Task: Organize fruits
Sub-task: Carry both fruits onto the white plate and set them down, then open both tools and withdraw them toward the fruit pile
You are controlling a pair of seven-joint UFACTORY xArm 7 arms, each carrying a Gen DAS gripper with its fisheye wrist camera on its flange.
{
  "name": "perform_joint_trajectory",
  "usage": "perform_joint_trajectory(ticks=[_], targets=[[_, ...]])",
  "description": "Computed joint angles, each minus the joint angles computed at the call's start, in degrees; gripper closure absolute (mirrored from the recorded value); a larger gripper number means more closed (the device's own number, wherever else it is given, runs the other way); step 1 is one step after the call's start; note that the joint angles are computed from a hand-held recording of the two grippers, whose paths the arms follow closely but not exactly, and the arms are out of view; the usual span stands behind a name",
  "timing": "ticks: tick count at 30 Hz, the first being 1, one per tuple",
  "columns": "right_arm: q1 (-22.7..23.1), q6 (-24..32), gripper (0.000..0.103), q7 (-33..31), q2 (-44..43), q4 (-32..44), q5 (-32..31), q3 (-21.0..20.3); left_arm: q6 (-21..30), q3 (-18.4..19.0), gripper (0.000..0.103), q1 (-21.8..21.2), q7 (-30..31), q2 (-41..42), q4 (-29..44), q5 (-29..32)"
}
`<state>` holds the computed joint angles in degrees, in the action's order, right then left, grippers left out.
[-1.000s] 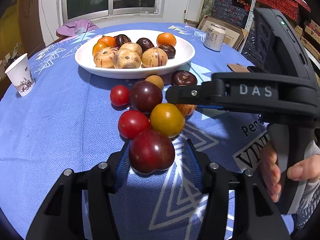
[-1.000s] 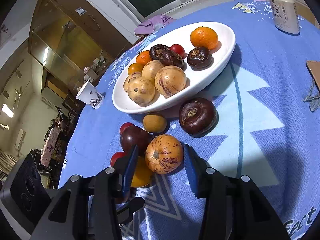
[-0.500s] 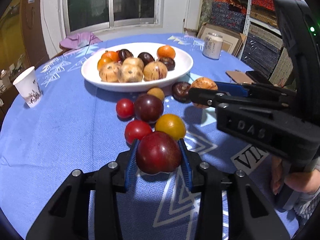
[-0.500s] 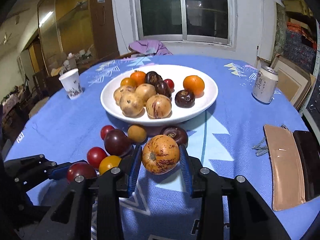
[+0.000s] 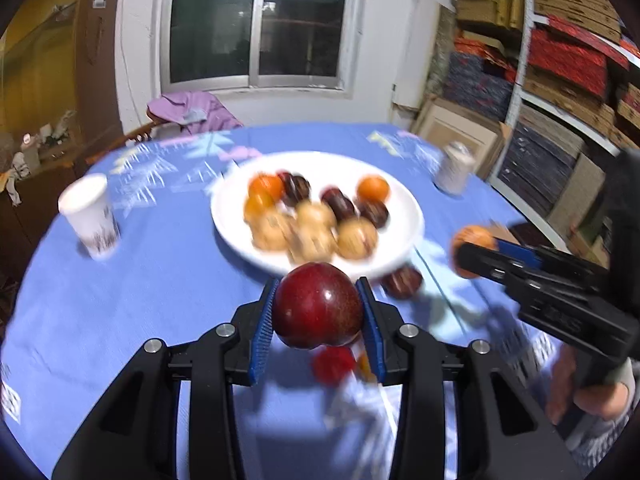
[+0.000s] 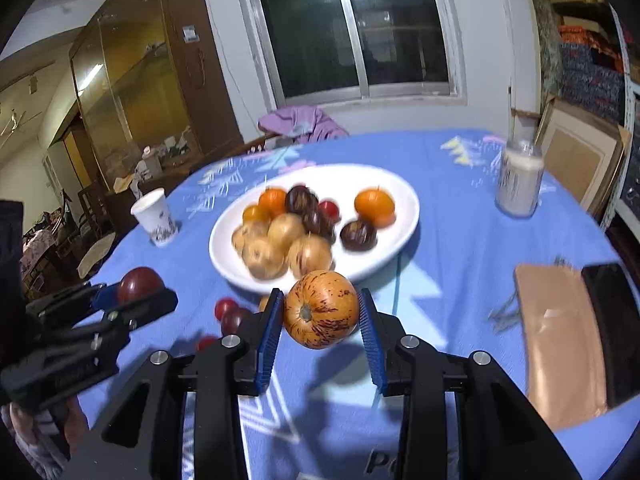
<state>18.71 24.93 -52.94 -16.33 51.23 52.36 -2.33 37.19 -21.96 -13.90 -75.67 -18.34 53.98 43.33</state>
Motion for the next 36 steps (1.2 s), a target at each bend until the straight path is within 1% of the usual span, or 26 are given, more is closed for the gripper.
perform_joint_trajectory(ticks=[3, 5, 6, 9, 12, 14, 16, 17, 19, 20, 21, 22, 24, 26, 27, 28, 29, 30, 31, 32, 33, 34, 36], targets=[[-1.0, 0.2, 0.064, 3.7, 5.0, 7.7, -1.8, 0.7, 2.7, 0.4, 0.065, 1.8, 0.1, 4.0, 5.8, 3.4], [-2.3, 1.6, 0.064, 6.9, 9.5, 13.4, -4.1, 1.9, 2.9, 2.1, 0.065, 1.9, 0.5, 7.6, 9.8, 4.4], [-2.9, 1.3, 0.064, 8.3, 11.5, 15.5, -5.4, 2.9, 3.0, 3.0, 0.065, 1.7, 0.3, 9.3, 11.5, 4.9], [-4.3, 0.4, 0.065, 14.9, 18.6, 21.7, -13.8, 6.0, 4.2, 5.5, 0.065, 0.7, 1.0, 15.6, 17.3, 5.9], [-5.2, 0.7, 0.064, 20.0, 24.5, 26.1, -19.9, 8.0, 5.1, 8.1, 0.065, -0.8, 2.7, 20.6, 21.4, 5.2], [-5.6, 0.2, 0.064, 22.1, 26.9, 27.2, -23.5, 8.9, 4.9, 9.9, 0.065, -1.6, 3.3, 23.1, 22.7, 4.7], [-5.8, -1.2, 0.064, 23.7, 27.5, 26.5, -27.6, 9.4, 3.8, 11.7, 0.065, -2.4, 3.5, 24.3, 22.8, 4.2], [-6.1, -1.9, 0.064, 24.4, 27.6, 26.0, -28.8, 9.8, 3.0, 12.6, 0.065, -2.9, 3.0, 24.8, 22.6, 4.5], [-7.0, -2.3, 0.064, 24.6, 27.8, 25.9, -29.3, 10.8, 2.1, 14.1, 0.065, -4.0, 2.7, 25.3, 22.0, 4.5], [-7.2, -2.2, 0.064, 25.0, 27.9, 25.9, -29.8, 11.1, 2.5, 14.8, 0.064, -4.9, 2.3, 25.8, 22.1, 5.8], [-7.3, -2.4, 0.064, 25.2, 27.9, 25.8, -30.2, 11.3, 4.3, 15.3, 0.064, -6.1, 1.8, 26.3, 22.7, 7.7], [-7.2, -2.9, 0.064, 25.2, 27.8, 25.4, -30.8, 11.6, 4.8, 15.6, 0.064, -6.6, 2.4, 26.6, 23.0, 7.8], [-6.6, -4.9, 0.065, 26.4, 27.4, 24.2, -33.4, 11.3, 4.0, 16.2, 0.063, -7.3, 2.0, 26.8, 22.9, 8.4], [-6.1, -6.9, 0.064, 27.8, 26.9, 23.1, -36.0, 11.0, 4.2, 16.6, 0.061, -7.8, 1.8, 26.8, 22.9, 8.8], [-6.3, -7.0, 0.062, 28.0, 26.9, 23.1, -36.4, 11.1, 3.9, 16.8, 0.059, -7.8, 1.8, 26.7, 22.8, 8.7], [-6.3, -7.5, 0.058, 28.9, 26.8, 22.9, -37.1, 11.0, 3.6, 16.9, 0.058, -7.8, 1.5, 26.4, 22.4, 8.7], [-6.3, -8.0, 0.054, 29.8, 26.7, 22.9, -37.7, 10.8, 3.8, 17.0, 0.053, -7.8, 1.0, 26.2, 22.3, 8.7], [-6.6, -8.8, 0.047, 30.4, 26.7, 22.7, -37.5, 10.9, 3.9, 17.1, 0.045, -7.8, 0.1, 25.9, 22.0, 8.8], [-7.0, -9.6, 0.039, 30.5, 26.7, 22.5, -37.1, 11.1, 3.9, 17.2, 0.041, -7.7, -0.9, 25.6, 21.7, 9.1], [-7.5, -10.5, 0.034, 30.4, 26.4, 22.1, -36.2, 11.3, 3.8, 17.3, 0.031, -7.6, -2.3, 25.0, 21.1, 9.7], [-8.2, -11.2, 0.025, 29.8, 26.2, 21.8, -34.9, 11.8, 3.9, 17.3, 0.024, -7.4, -3.5, 24.7, 20.8, 10.4], [-8.8, -12.0, 0.017, 28.9, 25.8, 21.5, -33.3, 12.4, 4.1, 17.2, 0.022, -7.3, -4.6, 24.3, 20.6, 11.3], [-9.9, -13.1, 0.013, 26.5, 24.8, 20.7, -29.9, 13.5, 4.5, 16.7, 0.022, -7.1, -4.9, 23.9, 20.5, 12.3]])
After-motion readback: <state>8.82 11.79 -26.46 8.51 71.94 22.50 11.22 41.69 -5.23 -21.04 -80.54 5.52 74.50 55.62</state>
